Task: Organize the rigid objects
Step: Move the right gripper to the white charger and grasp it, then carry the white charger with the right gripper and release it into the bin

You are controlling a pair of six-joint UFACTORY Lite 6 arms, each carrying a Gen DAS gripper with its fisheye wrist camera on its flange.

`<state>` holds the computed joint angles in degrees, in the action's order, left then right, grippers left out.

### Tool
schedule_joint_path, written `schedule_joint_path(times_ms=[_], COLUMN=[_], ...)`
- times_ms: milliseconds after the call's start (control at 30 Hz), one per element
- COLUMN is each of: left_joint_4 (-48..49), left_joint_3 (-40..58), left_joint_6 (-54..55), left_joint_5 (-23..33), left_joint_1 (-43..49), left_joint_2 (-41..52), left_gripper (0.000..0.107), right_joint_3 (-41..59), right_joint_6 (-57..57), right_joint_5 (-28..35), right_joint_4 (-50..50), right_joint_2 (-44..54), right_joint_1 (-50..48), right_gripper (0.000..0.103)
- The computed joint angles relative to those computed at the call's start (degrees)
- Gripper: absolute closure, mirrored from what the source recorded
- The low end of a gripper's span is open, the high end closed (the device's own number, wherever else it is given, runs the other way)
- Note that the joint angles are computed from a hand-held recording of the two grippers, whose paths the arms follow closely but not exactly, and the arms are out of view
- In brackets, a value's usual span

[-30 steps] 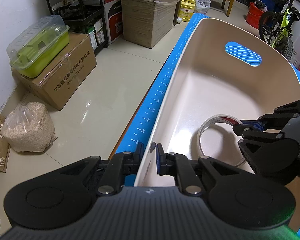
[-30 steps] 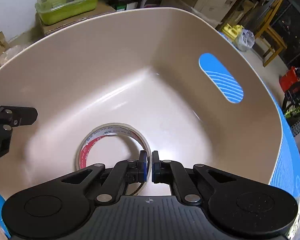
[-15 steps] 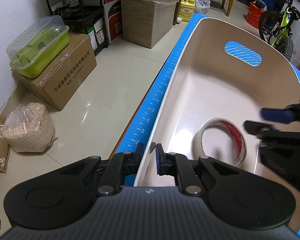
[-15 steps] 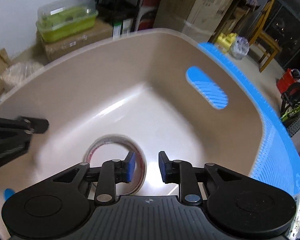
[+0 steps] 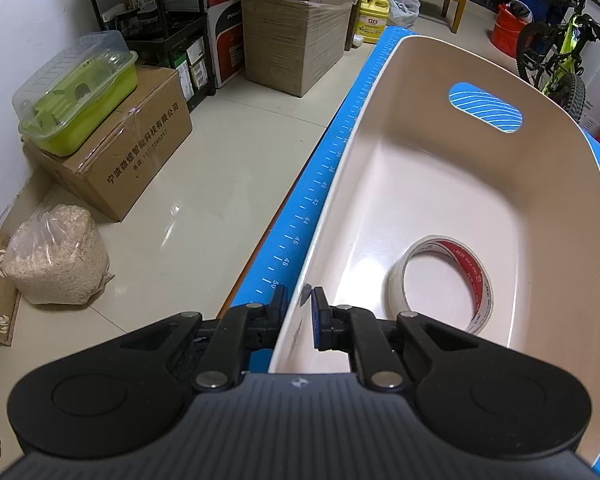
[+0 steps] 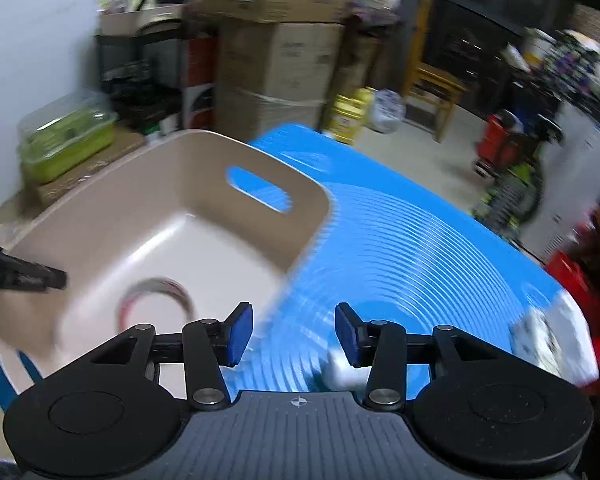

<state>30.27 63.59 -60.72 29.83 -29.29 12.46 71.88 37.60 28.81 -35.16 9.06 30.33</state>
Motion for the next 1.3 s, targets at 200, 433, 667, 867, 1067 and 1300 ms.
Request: schedule_joint_path(times_ms=[200,433,667,867,1067,1300], left_joint_4=[-0.1,-0.2,-0.2,-0.3,-1.5,-1.4], left_joint_3=[-0.1,-0.1,-0.1,-0.3,-1.3,-1.2], left_joint_6=[0.0,0.1,-0.1,0.2,1.2,1.5], left_joint_5=[-0.1,-0.2,-0.2,-0.3,-1.4,-1.1], left_joint_1=[0.0,0.1,-0.1,0.1,0.7,0.8], left_joint_2=[0.0,-0.1,-0.1,-0.3,-1.1,-1.1], left_gripper=[0.093,0.093,0.093,0.093,0.093,0.093], right_joint_3=[-10.9,-16.2,-15.4,-15.3,-17.2,-20.7], right_joint_6=[6.1,11.5,16.2,19.4,25.3,34.8], right_joint_5=[-1.1,-4.9,-6.1,-5.6,-4.8,-4.1], right_joint_4=[-0.4,0.0,-0.6,-3.3,-9.5,-18.6], right_joint_2=[-5.0,-1.5,2.5,3.3,1.9,-2.5], right_joint_1=[-5.5,-8.3,-7.2,-6.4,-3.9,-2.7], right_gripper=[0.041,0.041,0.037,0.044,0.045,0.045])
